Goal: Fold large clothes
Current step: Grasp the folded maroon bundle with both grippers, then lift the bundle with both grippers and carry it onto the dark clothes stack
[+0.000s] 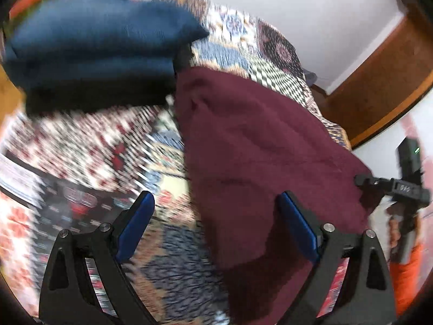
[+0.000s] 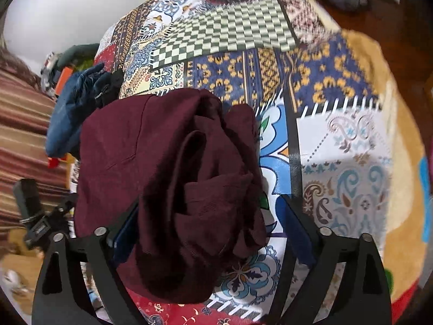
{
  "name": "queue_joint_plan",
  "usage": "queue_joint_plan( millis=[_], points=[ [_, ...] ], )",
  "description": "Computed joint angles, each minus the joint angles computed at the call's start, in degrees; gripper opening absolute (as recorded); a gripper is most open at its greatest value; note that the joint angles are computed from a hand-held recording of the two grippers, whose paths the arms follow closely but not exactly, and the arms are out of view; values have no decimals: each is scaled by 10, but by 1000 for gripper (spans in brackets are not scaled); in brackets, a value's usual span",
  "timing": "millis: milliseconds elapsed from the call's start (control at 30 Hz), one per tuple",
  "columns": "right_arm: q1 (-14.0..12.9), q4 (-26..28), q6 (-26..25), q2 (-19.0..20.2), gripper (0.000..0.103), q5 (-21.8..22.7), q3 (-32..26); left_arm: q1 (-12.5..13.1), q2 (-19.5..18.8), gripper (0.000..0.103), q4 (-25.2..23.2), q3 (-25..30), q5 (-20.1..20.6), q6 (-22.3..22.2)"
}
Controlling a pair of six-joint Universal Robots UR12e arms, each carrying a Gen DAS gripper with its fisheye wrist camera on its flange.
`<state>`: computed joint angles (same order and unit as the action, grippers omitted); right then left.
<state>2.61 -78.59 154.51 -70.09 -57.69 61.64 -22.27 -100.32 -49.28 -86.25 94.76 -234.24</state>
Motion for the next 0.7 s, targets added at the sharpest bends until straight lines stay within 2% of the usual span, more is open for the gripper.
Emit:
queue_joint_plan(
  millis=[100, 300, 467, 567, 633, 700],
  points=[
    [-1, 25, -2, 10, 97, 18, -10, 16, -2, 94, 48, -19, -59, -25],
    [9, 63, -22, 36, 99, 39, -42, 33, -22, 94, 65, -14, -127, -23],
    [11, 92, -30, 50, 97, 49, -63, 48, -38, 97, 101, -17, -178, -49],
    [8, 112, -44, 54, 83, 55, -70, 52, -42, 97, 111, -18, -194, -51],
    [6, 123, -46, 54, 68, 60, -72, 52, -44, 97, 112, -16, -199, -48],
    [2, 123, -43, 50, 58, 64, -68, 51, -41, 94, 112, -18, -200, -42]
  ],
)
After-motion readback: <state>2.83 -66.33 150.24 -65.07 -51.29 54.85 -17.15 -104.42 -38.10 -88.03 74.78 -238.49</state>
